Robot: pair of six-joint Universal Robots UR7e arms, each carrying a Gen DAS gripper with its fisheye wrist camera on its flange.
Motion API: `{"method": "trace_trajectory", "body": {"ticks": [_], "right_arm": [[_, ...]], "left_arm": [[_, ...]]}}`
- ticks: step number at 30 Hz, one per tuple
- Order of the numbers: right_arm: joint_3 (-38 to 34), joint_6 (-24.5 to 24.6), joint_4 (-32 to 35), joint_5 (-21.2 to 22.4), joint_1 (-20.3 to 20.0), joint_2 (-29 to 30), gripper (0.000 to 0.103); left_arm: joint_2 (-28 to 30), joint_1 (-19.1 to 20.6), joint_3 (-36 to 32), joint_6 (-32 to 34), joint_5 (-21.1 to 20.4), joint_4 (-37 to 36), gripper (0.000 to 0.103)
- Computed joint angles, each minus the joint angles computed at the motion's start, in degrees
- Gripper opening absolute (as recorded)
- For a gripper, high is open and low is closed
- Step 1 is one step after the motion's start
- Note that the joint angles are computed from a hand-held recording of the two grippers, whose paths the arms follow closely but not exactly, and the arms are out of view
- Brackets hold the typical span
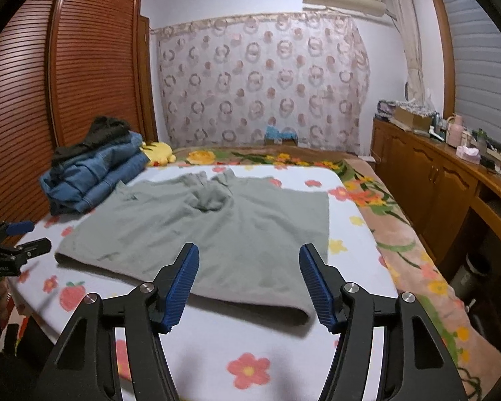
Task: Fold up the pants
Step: 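Move the right gripper to the shorts hem corner and close on it, then lift the hem corner with the right gripper and fold it over the other leg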
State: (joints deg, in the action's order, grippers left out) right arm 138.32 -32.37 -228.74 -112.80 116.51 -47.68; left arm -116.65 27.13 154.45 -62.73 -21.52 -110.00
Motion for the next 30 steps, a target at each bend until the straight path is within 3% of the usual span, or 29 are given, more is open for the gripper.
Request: {"method": "trace_trajectory", "body": {"ticks": [4, 12, 21, 26, 27, 30], "right_arm": [[-1.0, 0.3, 2.0, -1.2, -0.7, -0.4, 0.065], [-4.4, 6.2, 12.7, -7.2, 2.1, -2.6, 0.065], [-6.5, 11.5, 21.4, -6.8, 2.5, -5.1, 0.052], [-6.9, 12.7, 24.9, -6.3, 2.4, -6.5, 0.035], [-6.8, 12.4, 25.2, -6.0, 1.8, -6.9, 0.025], [-6.0, 11.7, 25.6, -4.8, 1.2, -8.3, 0.008]], "left_arm": [[-1.0, 1.7, 1.0, 2.9, -0.9, -3.6, 0.103], [-2.0, 3.2, 1.5, 4.7, -2.0, -5.4, 0.103], [-1.6, 4.5, 1.9, 6.8, -2.5, -8.4, 0.102], [-1.3, 4.8, 1.8, 6.7, -2.5, -8.6, 0.102], [-1.3, 4.8, 1.8, 6.8, -2.5, -8.6, 0.102], [-1.4, 4.8, 2.0, 7.3, -2.4, -9.2, 0.102]]}}
